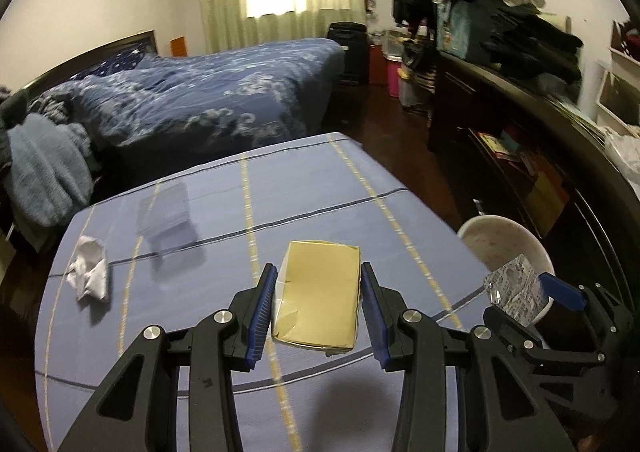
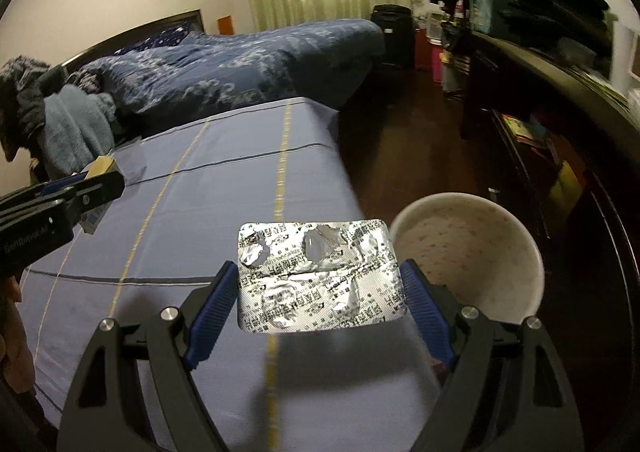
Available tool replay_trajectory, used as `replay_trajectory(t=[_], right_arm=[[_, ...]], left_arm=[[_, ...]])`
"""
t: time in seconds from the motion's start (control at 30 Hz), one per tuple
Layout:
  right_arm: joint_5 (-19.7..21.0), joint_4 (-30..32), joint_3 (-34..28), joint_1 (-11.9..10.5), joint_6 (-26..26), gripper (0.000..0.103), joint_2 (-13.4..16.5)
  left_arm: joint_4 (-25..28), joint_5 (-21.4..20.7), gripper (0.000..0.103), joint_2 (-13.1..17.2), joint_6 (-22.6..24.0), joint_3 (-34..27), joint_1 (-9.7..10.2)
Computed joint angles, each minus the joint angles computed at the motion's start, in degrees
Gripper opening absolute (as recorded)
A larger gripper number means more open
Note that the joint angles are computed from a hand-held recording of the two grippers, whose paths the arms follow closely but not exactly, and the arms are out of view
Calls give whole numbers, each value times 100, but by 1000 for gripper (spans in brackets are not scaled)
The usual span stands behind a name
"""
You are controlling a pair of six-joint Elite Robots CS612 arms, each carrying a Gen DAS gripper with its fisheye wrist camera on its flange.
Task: Collect trash
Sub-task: 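Carry the yellow block and blister pack over the white bin and release both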
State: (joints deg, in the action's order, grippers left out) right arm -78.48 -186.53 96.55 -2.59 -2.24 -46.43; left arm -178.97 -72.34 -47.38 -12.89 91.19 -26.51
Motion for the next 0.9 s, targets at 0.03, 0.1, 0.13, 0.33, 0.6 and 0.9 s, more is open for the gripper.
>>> replay_trajectory(t=[0.03, 0.1, 0.13, 0.33, 0.6, 0.9], right_arm=[[-5, -26, 13, -33, 51, 82, 0], [-9, -65, 35, -86, 127, 82, 1], [-13, -80, 41, -113, 158, 82, 4], [-84, -211, 75, -296, 412, 82, 24], [-278, -316, 76, -520, 757, 82, 97], [-644, -250, -100, -693, 1085, 82, 281]], left_arm=[[31, -33, 42, 30, 60, -61, -23], [36, -103, 42, 59, 126, -120, -54], [54, -154, 42, 81, 177, -163, -71], [129, -262, 42, 242, 484, -463, -199], [305, -449, 42, 479, 860, -897, -343], [565, -713, 42, 811, 1168, -1483, -455]])
